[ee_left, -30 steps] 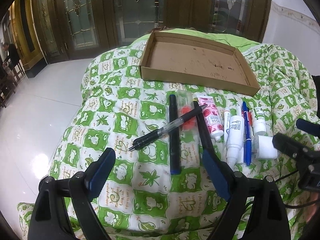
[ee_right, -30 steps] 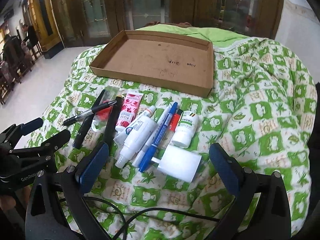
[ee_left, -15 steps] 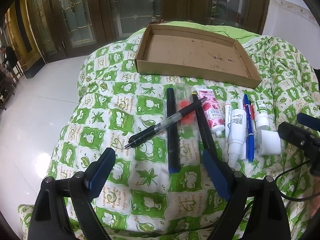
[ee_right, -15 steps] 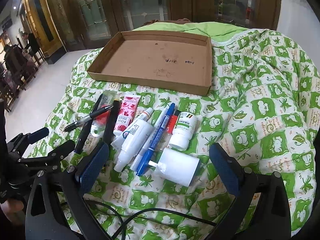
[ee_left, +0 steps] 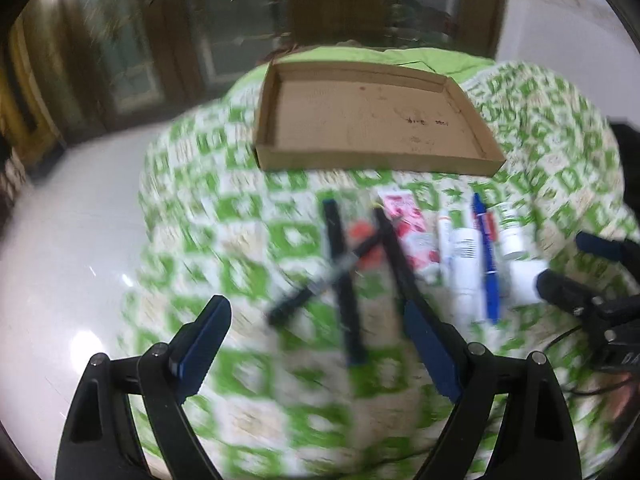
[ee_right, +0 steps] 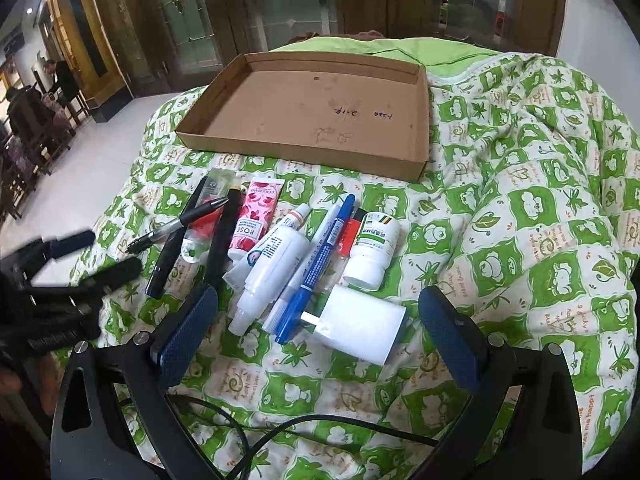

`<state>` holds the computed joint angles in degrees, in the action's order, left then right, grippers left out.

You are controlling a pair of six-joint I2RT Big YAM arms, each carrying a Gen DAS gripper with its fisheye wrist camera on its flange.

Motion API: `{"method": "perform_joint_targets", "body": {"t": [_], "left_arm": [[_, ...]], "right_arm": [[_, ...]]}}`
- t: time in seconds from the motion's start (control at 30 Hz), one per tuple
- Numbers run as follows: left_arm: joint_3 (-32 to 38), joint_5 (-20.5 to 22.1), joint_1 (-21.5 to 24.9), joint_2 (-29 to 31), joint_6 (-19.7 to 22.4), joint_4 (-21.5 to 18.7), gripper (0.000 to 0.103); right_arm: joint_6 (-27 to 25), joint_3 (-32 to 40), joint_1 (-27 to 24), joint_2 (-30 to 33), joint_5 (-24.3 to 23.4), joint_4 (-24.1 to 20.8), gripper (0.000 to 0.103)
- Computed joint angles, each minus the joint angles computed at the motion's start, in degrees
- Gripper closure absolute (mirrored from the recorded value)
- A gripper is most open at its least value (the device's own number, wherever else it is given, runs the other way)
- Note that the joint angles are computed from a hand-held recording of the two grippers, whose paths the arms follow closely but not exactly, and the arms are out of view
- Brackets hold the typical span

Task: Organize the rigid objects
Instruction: 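Grasp the black ballpoint pen with the left tool and lift it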

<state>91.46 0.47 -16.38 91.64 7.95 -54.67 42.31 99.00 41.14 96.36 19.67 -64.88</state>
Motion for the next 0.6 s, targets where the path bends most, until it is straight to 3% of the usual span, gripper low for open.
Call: {"method": "perform_joint_targets", "body": {"t": [0.13,0.37,0.43,0.53,0.6], "left_arm": [[2.86,-3.36,0.23,2.15,8.10,-0.24,0.014],[4.98,-0.22,-0.76,6.17,12.63,-2.19,0.016],[5.02,-1.31,-1.68,6.94,14.41,-2.16,0.025],[6.86,-1.89,-1.96,9.11,14.54,-4.03,0.053],[8.31,-0.13,-1.43,10.36,13.05,-5.60,0.059]], "right_arm": [[0.11,0.42,-0.27,0.54,-0.78,-0.20,0.001],[0.38,0.76,-0.71,1.34,-2.28,-0.46,0.001],[0.72,0.73,-0.81,1.44,-2.57,-0.71,0.001],[1.22,0.84,-1.09,1.79,-3.20,-1.09,0.001],[1.38,0.86,-1.19,1.91,-3.54,-1.19,0.001]]}}
